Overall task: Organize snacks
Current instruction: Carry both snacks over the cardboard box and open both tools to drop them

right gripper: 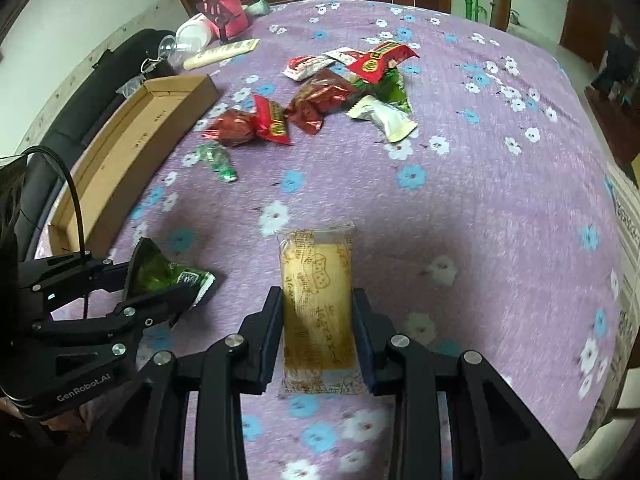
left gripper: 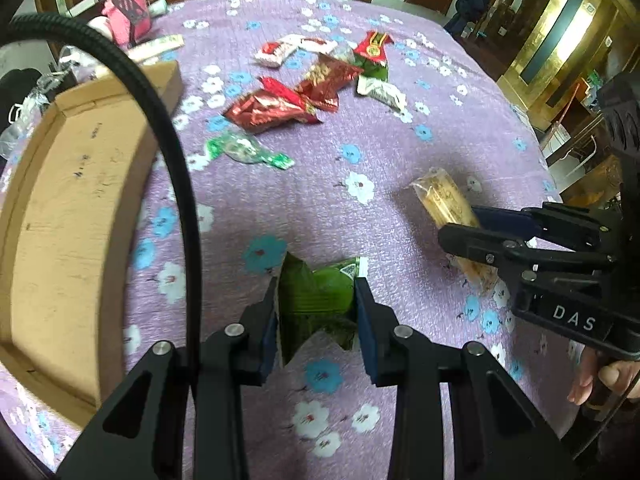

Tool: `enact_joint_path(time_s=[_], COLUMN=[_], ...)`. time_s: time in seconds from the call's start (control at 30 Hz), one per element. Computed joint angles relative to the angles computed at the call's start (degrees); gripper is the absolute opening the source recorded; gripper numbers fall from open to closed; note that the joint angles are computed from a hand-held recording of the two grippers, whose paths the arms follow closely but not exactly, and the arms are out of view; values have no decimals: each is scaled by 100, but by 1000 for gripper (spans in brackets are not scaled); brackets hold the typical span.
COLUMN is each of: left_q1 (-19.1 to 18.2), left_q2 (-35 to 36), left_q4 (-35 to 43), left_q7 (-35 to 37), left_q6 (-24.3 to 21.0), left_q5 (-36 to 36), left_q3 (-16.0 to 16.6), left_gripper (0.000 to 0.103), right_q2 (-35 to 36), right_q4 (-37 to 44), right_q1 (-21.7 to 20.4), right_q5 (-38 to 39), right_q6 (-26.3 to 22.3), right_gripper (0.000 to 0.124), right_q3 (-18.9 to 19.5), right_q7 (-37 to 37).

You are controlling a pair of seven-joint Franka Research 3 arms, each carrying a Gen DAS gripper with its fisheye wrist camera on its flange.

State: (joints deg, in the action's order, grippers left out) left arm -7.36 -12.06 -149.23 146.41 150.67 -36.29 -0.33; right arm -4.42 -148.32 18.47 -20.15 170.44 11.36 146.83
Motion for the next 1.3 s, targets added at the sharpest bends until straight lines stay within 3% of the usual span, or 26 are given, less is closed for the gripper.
enact_joint_path(time_s=[0.2, 0.33, 0.43, 0.6, 0.7, 0.8, 0.93, 1.2, 1.3], left_q1=[80, 281, 537, 1049, 1273, 1386, 1483, 1647, 1823], left_q2=[-111, 12, 352, 1235, 1842, 2405, 3168, 3727, 3732], left_q4=[147, 500, 937, 1825, 2439, 2997, 3869, 4393, 4433], left_q7=[176, 266, 285, -18, -96, -465, -1128, -1722, -1843], left_q6=[-143, -230, -185, 113, 319, 404, 107, 303, 257], left_q5=[-177, -367, -433, -144, 42, 518, 1155, 2244, 2456], left_q3=[159, 315, 363, 169, 0, -132, -225, -465, -655], left_gripper=[36, 36, 36, 36, 36, 36, 37, 38, 42], right_q2=[149, 598, 1062, 1996, 2620, 3219, 3906, 4400, 4403], right_q4=[429, 1087, 1696, 2896, 3719, 4615, 5583, 6373, 6371], right_q1=[87, 348, 579, 909, 1033, 1191, 1363, 1568, 1666], right_q5=[-205, -340, -328, -42, 208, 407, 747, 1350, 1405], right_q6=[155, 331, 384, 393, 268, -185, -738, -1421, -1453], right_gripper=[33, 33, 33, 33, 33, 33, 33, 33, 35], right_q3=[93, -66, -247, -504, -587, -728, -998, -1287, -1409], right_q7=[263, 219, 80, -336, -698, -1009, -1214, -1808, -1856])
